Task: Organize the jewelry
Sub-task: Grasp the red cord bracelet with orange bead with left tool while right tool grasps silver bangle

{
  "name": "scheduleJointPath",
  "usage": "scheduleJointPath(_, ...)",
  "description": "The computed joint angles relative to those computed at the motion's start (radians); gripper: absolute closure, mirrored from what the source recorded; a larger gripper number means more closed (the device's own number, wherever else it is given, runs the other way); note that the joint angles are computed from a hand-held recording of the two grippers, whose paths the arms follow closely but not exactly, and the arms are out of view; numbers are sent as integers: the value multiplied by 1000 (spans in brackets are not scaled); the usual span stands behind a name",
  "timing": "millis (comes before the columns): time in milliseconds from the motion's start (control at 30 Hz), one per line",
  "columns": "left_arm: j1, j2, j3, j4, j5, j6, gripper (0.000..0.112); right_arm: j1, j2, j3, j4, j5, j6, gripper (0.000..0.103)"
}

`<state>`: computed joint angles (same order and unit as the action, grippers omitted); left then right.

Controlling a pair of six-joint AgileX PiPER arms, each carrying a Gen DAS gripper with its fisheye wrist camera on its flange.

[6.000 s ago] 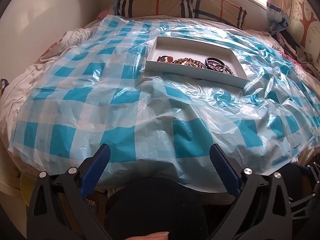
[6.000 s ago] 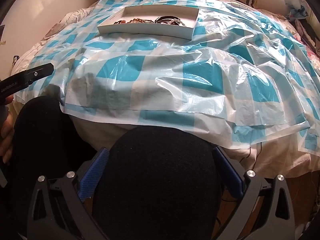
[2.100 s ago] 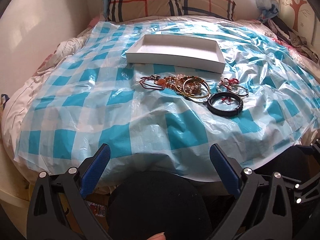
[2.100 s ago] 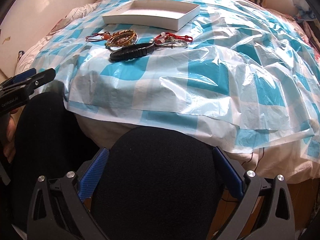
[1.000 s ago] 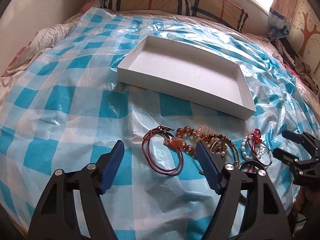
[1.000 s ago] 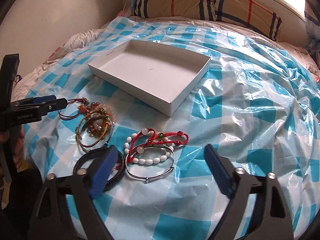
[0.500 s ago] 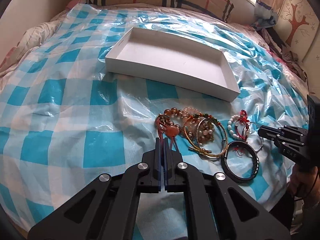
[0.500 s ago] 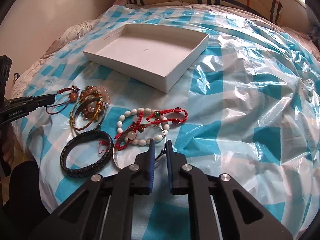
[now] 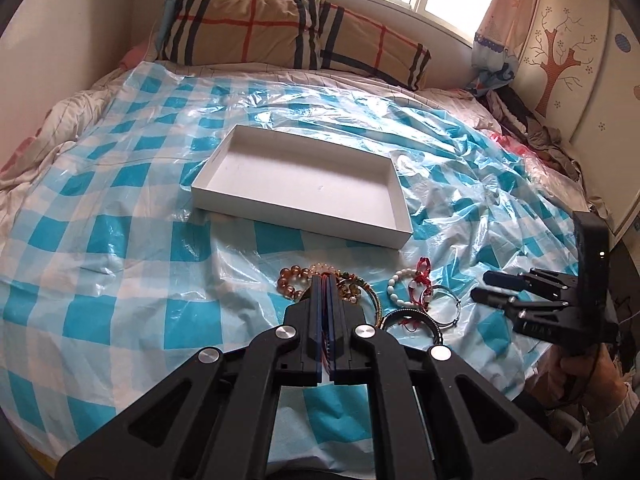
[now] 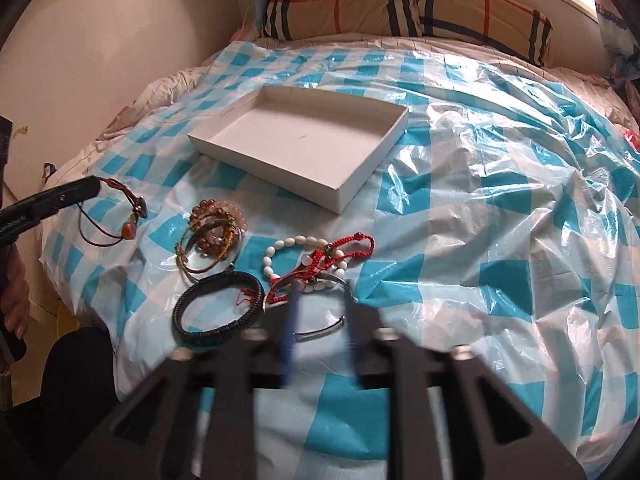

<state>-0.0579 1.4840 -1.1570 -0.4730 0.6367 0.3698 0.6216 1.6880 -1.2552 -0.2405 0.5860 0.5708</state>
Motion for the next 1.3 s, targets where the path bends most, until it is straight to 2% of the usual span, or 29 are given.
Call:
scheduleJointPath(67, -3, 1, 2, -3, -2, 0, 110, -11, 26, -3, 8, -21, -25, 14)
scheduleJointPath(133, -6, 4, 4, -8, -4, 1, 110, -34, 65, -35, 88, -14, -129, 20)
scheduleJointPath(200, -7, 8, 6, -17, -6, 8, 110, -50, 100, -65, 191, 0, -251, 20)
scheduleJointPath(400, -12, 18, 2, -30, -10, 18, 110, -35, 164, -106, 183, 52, -328, 20)
scheduleJointPath(467, -19, 20, 1, -25, -12, 12, 110, -38, 169, -107, 224, 51, -384, 30)
scheduleJointPath(500, -23, 19, 0, -21, -12, 7, 110, -37, 166, -108, 233, 54, -388, 40)
scheduleJointPath(667, -33, 6, -5, -13, -11, -4, 110, -6, 81, -47, 178, 20, -307, 40)
scheduleJointPath(733, -35, -1, -6, -11, -11, -6, 110, 4, 8, 0, 210, -23, -306, 41)
scheduleJointPath(800, -38, -3, -10, -7, -9, -10, 110, 41, -38, 12, 137, -24, -233, 41)
scheduleJointPath(867, -38, -2, -13, -8, -6, -11, 110, 49, -44, 5, 136, -2, -225, 66)
scheduleJointPath(900, -39, -3, -14, -8, -4, -12, 110, 36, -54, 15, 177, -15, -251, 71)
scheduleJointPath(1000, -45, -10, -12, -2, -3, -19, 110, 19, -67, 30, 206, -31, -264, 71)
scheduleJointPath(1100, -49, -13, -10, 1, -3, -24, 110, 6, -44, 15, 230, -6, -294, 69)
scheduleJointPath(1167, -49, -12, -10, 1, -4, -24, 110, 0, -20, 6, 236, -1, -302, 45)
scheduleJointPath(1200, -50, -12, -10, 3, -2, -26, 110, 2, -14, 6, 214, -12, -287, 28)
scheduleJointPath(1300, -54, -8, -8, 6, -3, -28, 110, -4, 36, -39, 210, -18, -292, 28)
